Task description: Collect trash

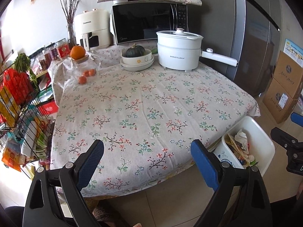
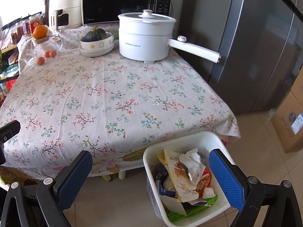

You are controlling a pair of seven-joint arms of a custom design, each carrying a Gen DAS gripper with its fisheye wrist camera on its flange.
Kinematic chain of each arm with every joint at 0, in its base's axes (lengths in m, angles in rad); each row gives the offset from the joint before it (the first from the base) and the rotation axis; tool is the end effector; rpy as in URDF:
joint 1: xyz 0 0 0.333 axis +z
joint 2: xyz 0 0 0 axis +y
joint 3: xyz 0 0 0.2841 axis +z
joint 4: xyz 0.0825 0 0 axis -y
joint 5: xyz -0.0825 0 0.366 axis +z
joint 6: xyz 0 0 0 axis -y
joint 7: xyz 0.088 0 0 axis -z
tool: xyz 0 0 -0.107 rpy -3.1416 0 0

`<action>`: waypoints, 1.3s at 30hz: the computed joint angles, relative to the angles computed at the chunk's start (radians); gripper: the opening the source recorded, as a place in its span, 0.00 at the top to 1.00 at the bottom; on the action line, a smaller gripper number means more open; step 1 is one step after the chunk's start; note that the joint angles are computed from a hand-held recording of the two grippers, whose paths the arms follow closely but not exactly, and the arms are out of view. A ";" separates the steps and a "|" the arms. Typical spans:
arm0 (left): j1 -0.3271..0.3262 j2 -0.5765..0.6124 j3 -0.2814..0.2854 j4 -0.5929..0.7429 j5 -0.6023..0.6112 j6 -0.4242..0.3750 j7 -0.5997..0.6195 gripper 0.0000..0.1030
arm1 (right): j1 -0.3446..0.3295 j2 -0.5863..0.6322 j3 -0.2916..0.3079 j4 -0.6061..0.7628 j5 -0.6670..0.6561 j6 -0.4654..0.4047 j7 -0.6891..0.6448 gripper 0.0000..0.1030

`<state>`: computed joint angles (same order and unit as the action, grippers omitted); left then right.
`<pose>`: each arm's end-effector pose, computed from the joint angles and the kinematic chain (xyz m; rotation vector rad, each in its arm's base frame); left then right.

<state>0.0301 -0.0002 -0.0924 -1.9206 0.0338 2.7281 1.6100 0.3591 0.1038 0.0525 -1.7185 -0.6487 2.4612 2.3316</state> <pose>0.5915 -0.0382 0.5589 -1.6267 1.8470 -0.7291 0.5693 0.2477 0.5623 -1.7980 1.7507 -0.8746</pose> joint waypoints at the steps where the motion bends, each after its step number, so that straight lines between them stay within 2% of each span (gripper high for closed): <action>1: 0.000 -0.001 0.000 -0.001 0.001 0.003 -0.002 0.08 | 0.000 0.001 -0.001 0.002 -0.005 0.002 0.004 0.02; 17: -0.002 -0.008 0.000 -0.007 -0.049 0.008 0.036 0.08 | -0.001 -0.005 -0.001 -0.007 -0.014 0.024 0.019 0.02; 39: -0.002 -0.009 0.000 -0.007 -0.038 0.007 0.023 0.07 | -0.005 -0.007 -0.001 -0.004 -0.012 0.018 0.019 0.02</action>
<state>0.0276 -0.0094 -0.0927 -1.9272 -0.0043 2.7354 1.6328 0.3544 0.0972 0.0518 -1.7223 -0.6610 2.4788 2.3502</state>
